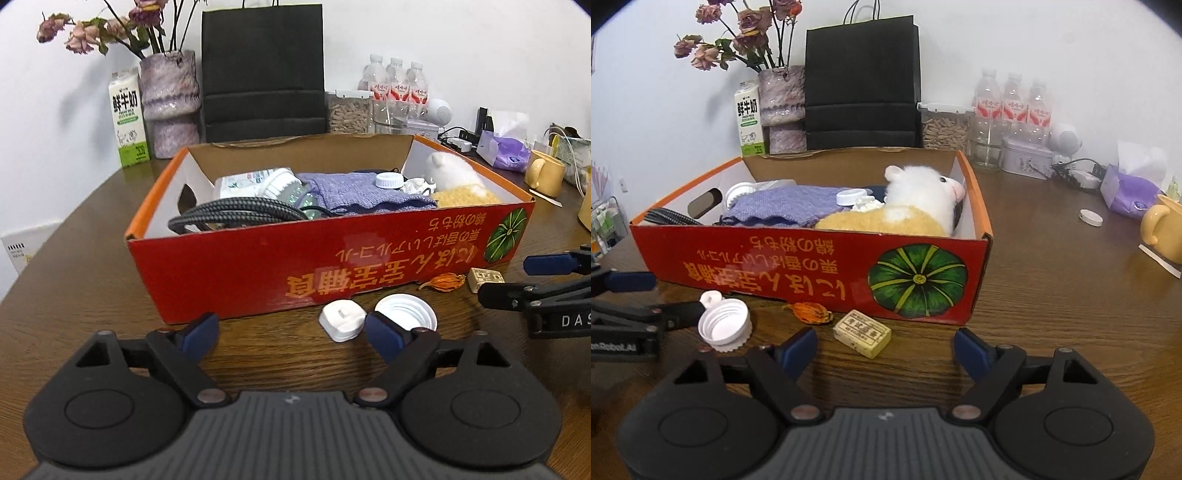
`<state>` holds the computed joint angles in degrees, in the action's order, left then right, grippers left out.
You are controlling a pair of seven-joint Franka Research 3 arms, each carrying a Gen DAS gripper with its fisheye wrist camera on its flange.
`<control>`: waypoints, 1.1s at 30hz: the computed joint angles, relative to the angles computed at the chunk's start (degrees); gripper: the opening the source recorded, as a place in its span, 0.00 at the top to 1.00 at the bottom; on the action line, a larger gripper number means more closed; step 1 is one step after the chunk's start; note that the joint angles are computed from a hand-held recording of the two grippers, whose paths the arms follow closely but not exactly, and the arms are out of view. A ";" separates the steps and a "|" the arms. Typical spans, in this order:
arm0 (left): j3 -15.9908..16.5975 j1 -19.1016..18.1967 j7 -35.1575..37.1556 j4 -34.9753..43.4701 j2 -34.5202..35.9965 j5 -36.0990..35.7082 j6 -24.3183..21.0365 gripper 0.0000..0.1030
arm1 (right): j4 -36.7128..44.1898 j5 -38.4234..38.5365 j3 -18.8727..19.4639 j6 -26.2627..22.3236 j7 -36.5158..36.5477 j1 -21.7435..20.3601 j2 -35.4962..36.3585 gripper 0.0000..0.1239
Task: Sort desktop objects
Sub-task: 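Grasp the small cream block with the right tool while the left tool grasps a white cap, then carry the cream block and white cap over the box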
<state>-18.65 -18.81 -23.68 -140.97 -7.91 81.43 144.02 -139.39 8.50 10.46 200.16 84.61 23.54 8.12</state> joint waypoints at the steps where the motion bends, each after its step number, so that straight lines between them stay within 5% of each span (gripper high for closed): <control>1: 0.11 0.08 0.01 0.24 0.28 0.00 0.24 0.15 | 0.19 0.15 -0.10 -0.05 -0.24 0.16 0.13 0.37; 6: 0.56 0.16 0.86 1.36 1.78 -1.17 0.96 0.20 | 1.52 3.28 -1.04 -1.12 -2.18 1.67 0.95 0.43; 10: 0.57 0.02 0.03 1.65 2.07 -0.32 1.18 0.28 | 1.76 -0.83 1.24 -1.24 0.90 -1.39 1.36 0.47; 14: 0.62 -0.22 0.77 2.31 2.50 -0.16 1.58 0.44 | 2.16 -2.66 1.75 -1.44 1.67 -1.81 1.64 0.53; 16: 0.76 -0.24 1.30 2.38 2.50 0.23 2.35 0.52 | 2.20 -4.35 2.37 -1.46 2.37 -2.63 1.67 0.64; 18: 0.85 -0.24 1.96 2.57 2.55 0.26 3.00 0.74 | 2.09 -5.15 2.43 -1.52 2.42 -2.72 1.51 0.72; 21: 0.89 -0.22 2.04 2.63 2.52 0.16 3.60 0.74 | 1.56 -10.21 4.74 -1.29 6.20 -6.13 1.22 0.72; 33: -0.27 -0.55 -2.32 -0.50 -1.34 1.84 3.30 0.74 | -2.96 -20.44 3.19 3.26 15.61 -6.82 -2.38 0.72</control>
<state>-18.92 -19.36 -25.99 -141.46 -9.25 83.27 147.31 -142.35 -11.93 13.65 203.42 100.23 16.71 5.73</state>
